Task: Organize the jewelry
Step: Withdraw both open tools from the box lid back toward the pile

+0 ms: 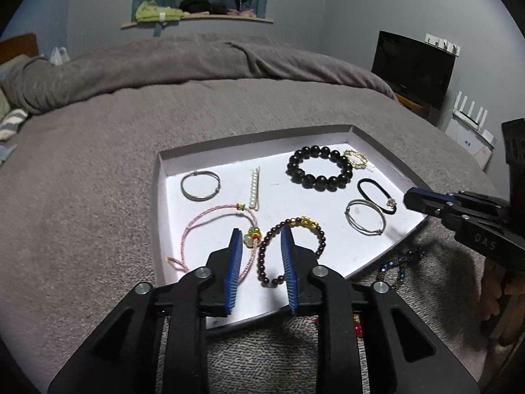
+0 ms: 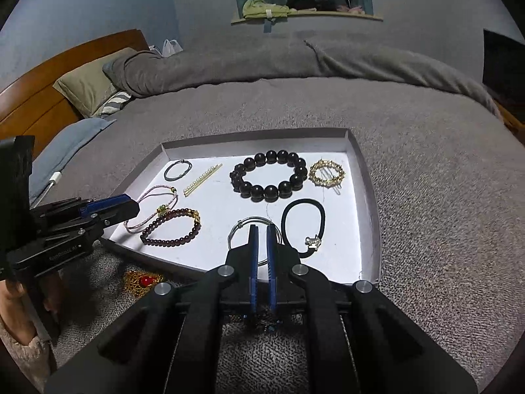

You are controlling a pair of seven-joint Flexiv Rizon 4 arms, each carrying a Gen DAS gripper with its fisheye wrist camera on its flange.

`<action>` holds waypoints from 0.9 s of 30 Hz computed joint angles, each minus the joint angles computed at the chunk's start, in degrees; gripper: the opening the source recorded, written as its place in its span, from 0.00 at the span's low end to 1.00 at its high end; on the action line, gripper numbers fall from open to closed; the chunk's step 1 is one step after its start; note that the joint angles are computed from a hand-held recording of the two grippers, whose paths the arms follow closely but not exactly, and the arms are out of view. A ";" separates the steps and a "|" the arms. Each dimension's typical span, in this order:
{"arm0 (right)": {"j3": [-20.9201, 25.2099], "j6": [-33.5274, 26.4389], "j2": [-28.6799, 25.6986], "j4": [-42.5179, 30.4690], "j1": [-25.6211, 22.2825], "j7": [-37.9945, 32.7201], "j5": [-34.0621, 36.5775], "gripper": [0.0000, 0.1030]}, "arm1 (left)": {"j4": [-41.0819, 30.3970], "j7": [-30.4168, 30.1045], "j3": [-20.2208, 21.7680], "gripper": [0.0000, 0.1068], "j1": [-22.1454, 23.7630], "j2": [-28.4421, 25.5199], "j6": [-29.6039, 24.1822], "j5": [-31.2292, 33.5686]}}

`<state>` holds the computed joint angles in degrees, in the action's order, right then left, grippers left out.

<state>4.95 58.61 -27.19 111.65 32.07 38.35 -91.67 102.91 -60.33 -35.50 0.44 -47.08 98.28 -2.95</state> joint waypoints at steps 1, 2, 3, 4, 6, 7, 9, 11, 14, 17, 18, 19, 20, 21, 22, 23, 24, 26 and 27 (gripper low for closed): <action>0.06 -0.74 0.13 0.04 0.31 -0.48 0.32 0.05 | 0.06 -0.12 0.42 0.29 -0.31 0.09 0.50 0.05; 0.10 -0.99 0.24 0.12 0.43 -0.51 0.36 0.05 | 0.09 -0.47 1.27 0.33 -0.96 0.27 1.25 0.06; 0.14 -1.23 0.50 0.32 0.50 -0.22 0.28 0.05 | 0.13 -0.76 1.75 0.39 -1.28 0.39 1.72 0.19; 0.19 -1.63 0.87 0.67 0.59 0.27 0.02 0.05 | 0.20 -1.06 2.26 0.42 -1.66 0.51 2.40 0.41; 0.43 -2.71 1.69 1.45 0.69 0.68 -0.10 0.06 | 0.27 -1.83 3.47 0.45 -2.53 0.82 3.67 0.93; 0.55 -3.19 2.06 1.81 0.70 1.10 -0.30 0.11 | 0.30 -2.27 4.26 0.46 -3.10 1.01 4.36 1.19; 0.81 -3.91 2.85 2.53 0.60 2.19 -1.04 0.21 | 0.36 -3.27 5.98 0.53 -4.38 1.43 5.56 1.66; 1.25 -4.84 3.73 3.28 0.54 3.19 -1.78 0.26 | 0.56 -4.29 7.56 0.60 -5.54 1.84 7.00 2.23; 1.90 -6.17 4.68 4.31 0.50 4.98 -2.88 0.49 | 1.16 -5.91 8.17 0.71 -5.75 2.20 8.79 3.55; 2.57 -7.48 5.26 5.23 0.52 5.58 -2.68 0.67 | 1.53 -7.37 8.28 0.73 -5.48 2.45 9.73 4.90; 2.69 -7.59 5.38 5.51 0.45 6.16 -2.97 0.76 | 1.61 -7.79 8.32 0.74 -5.41 2.55 9.73 5.25; 2.81 -7.84 5.52 5.79 0.45 6.76 -3.27 0.82 | 1.76 -8.27 8.39 0.77 -5.33 2.68 9.90 5.52; 3.00 -8.48 5.74 6.22 0.58 7.34 -3.39 0.84 | 2.01 -8.87 8.72 0.78 -5.39 2.88 10.31 5.63; 3.21 -9.05 5.80 6.44 0.72 7.32 -3.04 0.86 | 2.20 -9.42 8.98 0.81 -5.45 3.08 10.63 5.79; 3.35 -9.55 5.94 6.64 0.81 7.18 -2.62 0.90 | 2.50 -10.06 9.21 0.83 -5.43 3.32 11.11 5.93; 3.53 -10.30 6.14 6.93 1.03 7.22 -2.16 0.92 | 2.87 -10.77 9.52 0.84 -5.43 3.64 11.55 6.03; 3.66 -10.90 6.43 7.34 1.18 7.53 -2.05 0.94 | 3.36 -11.53 9.60 0.85 -5.20 3.96 11.97 6.22; 3.99 -12.46 7.15 8.33 1.60 8.42 -2.10 0.95 | 4.57 -13.03 8.57 0.86 -3.64 4.39 12.69 7.34; 4.19 -13.07 7.45 8.77 1.73 8.64 -2.02 0.95 | 4.99 -13.70 8.37 0.86 -3.15 4.58 12.97 7.81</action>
